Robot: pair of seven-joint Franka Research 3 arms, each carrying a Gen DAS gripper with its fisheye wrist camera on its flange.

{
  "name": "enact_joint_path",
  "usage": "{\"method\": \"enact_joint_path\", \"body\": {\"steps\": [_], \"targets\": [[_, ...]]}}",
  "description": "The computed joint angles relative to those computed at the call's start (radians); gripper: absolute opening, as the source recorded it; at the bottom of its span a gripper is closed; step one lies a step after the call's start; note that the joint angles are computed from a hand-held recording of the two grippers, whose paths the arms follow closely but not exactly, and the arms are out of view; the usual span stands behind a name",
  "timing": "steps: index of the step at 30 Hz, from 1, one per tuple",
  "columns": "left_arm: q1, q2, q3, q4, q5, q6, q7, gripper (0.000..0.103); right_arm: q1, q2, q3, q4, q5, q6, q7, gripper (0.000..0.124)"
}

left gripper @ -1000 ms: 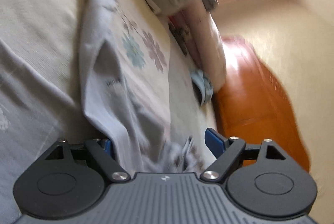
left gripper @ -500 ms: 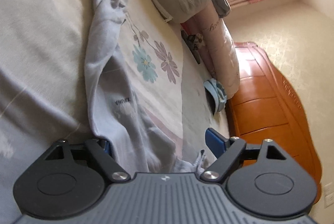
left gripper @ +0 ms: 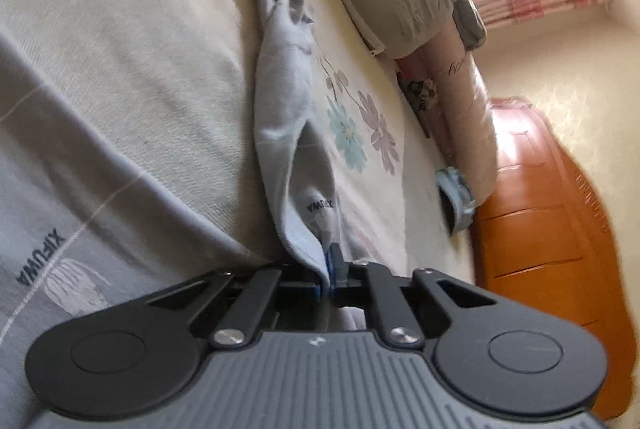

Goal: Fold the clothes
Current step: 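Close the left tool on the leg edge and lift it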

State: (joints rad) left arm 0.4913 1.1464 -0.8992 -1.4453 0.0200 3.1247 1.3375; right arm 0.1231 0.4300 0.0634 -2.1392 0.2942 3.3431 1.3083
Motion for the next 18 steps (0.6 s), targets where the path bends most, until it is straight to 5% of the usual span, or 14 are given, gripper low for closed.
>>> {"method": "enact_joint_path", "body": {"steps": [9, 18], "targets": [[0.005, -0.162, 0.044, -0.151, 0.069, 0.133, -0.054, 0.003, -0.002, 0.002, 0.001, 0.002, 0.001, 0.002, -0.004, 0.103], [-0.22, -0.492, 0.411, -0.407, 0.03, 0.351, -0.206, 0.003, -0.005, 0.0, 0.005, -0.002, -0.001, 0.006, -0.005, 0.103]]}}
